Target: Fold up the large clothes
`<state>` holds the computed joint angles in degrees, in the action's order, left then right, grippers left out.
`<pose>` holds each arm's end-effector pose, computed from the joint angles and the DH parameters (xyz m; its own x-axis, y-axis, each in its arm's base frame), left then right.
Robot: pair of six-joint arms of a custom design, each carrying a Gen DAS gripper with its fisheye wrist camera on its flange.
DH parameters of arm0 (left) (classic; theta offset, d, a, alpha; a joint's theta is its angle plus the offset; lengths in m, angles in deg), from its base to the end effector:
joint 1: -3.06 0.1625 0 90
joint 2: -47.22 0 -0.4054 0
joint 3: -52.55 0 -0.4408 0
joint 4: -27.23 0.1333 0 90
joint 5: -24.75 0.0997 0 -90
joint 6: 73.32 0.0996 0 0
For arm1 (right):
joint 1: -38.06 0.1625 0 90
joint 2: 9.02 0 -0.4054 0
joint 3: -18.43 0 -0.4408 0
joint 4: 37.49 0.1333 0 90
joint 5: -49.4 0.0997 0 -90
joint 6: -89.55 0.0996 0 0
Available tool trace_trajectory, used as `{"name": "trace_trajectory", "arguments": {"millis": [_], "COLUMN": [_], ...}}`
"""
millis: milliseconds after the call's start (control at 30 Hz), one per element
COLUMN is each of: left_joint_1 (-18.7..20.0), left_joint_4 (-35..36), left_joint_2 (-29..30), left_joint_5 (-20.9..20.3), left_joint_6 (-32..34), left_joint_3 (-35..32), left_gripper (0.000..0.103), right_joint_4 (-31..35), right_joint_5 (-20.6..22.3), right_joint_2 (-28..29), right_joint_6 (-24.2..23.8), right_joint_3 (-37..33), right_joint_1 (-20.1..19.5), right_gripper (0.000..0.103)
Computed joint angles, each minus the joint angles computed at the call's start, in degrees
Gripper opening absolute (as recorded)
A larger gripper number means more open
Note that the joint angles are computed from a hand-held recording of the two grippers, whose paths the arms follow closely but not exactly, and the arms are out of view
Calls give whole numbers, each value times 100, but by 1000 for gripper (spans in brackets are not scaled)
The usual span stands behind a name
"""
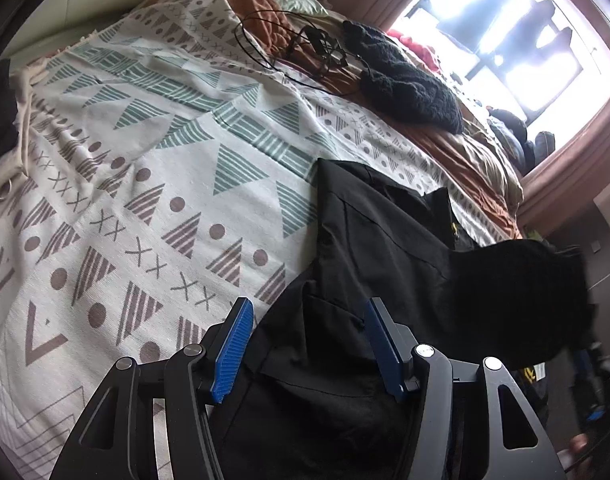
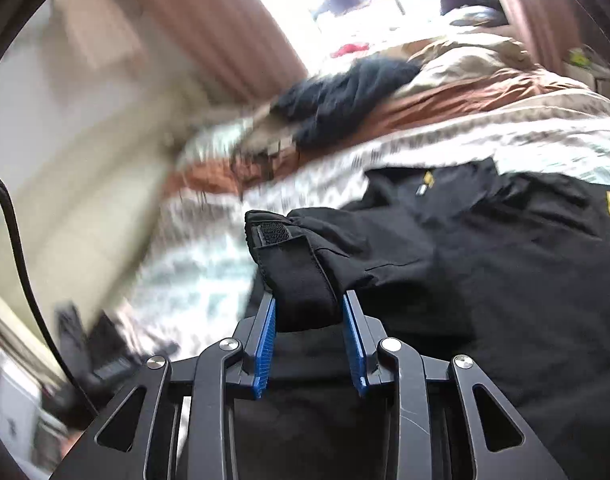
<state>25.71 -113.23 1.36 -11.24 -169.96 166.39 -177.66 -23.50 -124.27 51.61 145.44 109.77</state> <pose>-0.4022 -0.3996 -0.0410 -0.8740 -0.4383 -0.2098 -0.1033 0.5894 -0.8012 0.0301 -0.4269 0.4267 -0.9121 -0.3577 0.2003 -0.3993 0.6645 -0.6316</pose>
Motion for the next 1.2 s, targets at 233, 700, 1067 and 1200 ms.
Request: {"name": "trace_trajectory", "arguments": {"millis": [233,700,1067,1200], "left_joint_1": [67,208,164,126], "left_joint_4": [326,527,616,559], "left_joint_2": [172,415,543,534], "left_joint_5": [-52,-178,-217,-262], "left_joint_6": [156,238,363,429], "left_joint_3": [-257,-543,-733,-740], "left_gripper": [60,60,60,65], "right_joint_4": [109,-528,-47,-236], "right_joint_5": [821,-466,-331,-442], "right_joint_2": [-200,808,1099,822], "right_joint_6": [272,1919,2052,2091], "right_joint_3": [-320,-1013,-1379,-1282], "right_joint_1": [-692,-1538,-1929,-2000], "right_gripper": [32,53,53,53]}}
